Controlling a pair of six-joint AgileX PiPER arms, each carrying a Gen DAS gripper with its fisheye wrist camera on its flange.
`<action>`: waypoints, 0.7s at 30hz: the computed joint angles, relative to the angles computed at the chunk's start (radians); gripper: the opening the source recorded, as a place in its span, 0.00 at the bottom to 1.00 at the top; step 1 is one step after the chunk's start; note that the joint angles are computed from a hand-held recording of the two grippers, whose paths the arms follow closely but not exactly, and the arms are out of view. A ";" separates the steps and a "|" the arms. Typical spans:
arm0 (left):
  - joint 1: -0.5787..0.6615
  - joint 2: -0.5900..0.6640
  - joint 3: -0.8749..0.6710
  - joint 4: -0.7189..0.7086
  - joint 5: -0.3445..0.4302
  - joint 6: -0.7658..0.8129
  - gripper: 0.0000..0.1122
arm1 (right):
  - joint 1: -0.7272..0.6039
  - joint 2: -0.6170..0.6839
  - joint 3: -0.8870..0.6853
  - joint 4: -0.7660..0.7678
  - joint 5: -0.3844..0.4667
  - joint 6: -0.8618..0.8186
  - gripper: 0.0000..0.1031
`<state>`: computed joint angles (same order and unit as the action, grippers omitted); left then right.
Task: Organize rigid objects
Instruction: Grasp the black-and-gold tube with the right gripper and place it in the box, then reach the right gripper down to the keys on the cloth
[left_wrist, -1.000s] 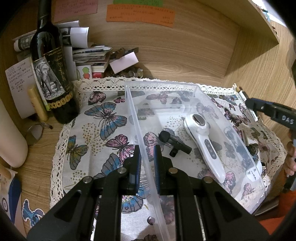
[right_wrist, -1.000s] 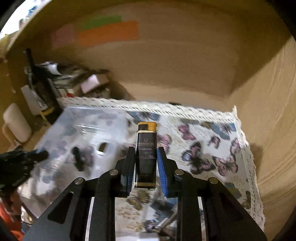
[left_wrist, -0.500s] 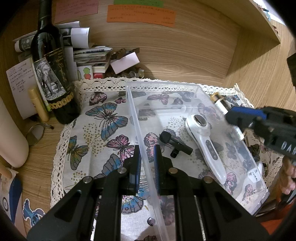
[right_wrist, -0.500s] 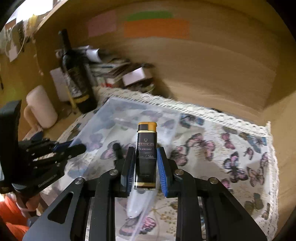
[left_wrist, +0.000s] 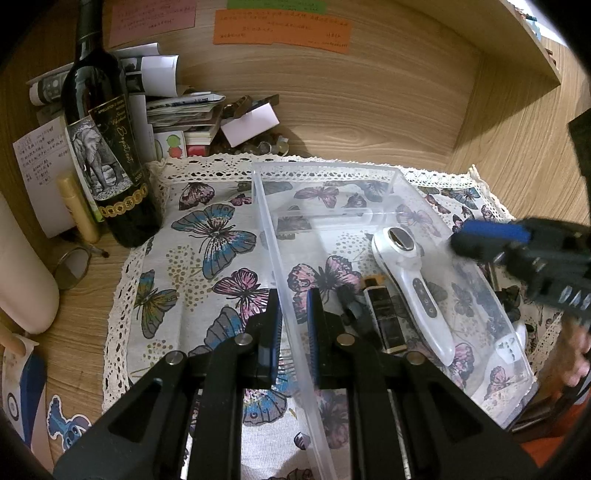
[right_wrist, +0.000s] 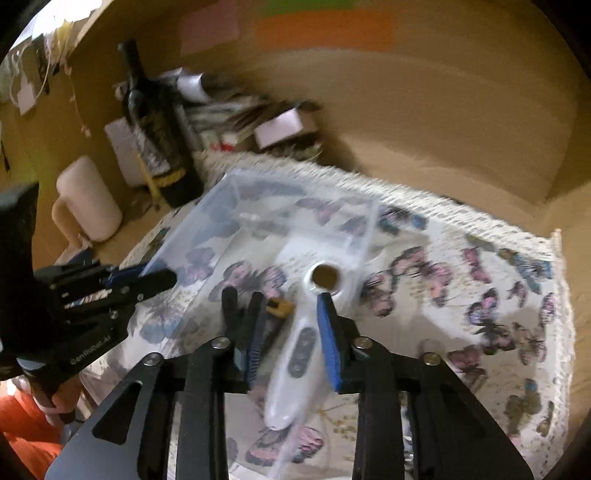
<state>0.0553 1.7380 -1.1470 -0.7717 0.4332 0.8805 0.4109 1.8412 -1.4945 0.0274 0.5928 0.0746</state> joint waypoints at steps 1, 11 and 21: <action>0.000 0.000 0.000 0.000 0.000 0.000 0.11 | -0.004 -0.019 0.016 -0.029 -0.013 0.029 0.33; -0.004 -0.005 0.003 0.025 -0.003 -0.021 0.11 | -0.089 -0.198 0.171 -0.369 -0.043 0.377 0.44; 0.000 -0.004 0.002 0.017 0.001 -0.010 0.11 | -0.163 -0.154 0.196 -0.333 -0.024 0.352 0.45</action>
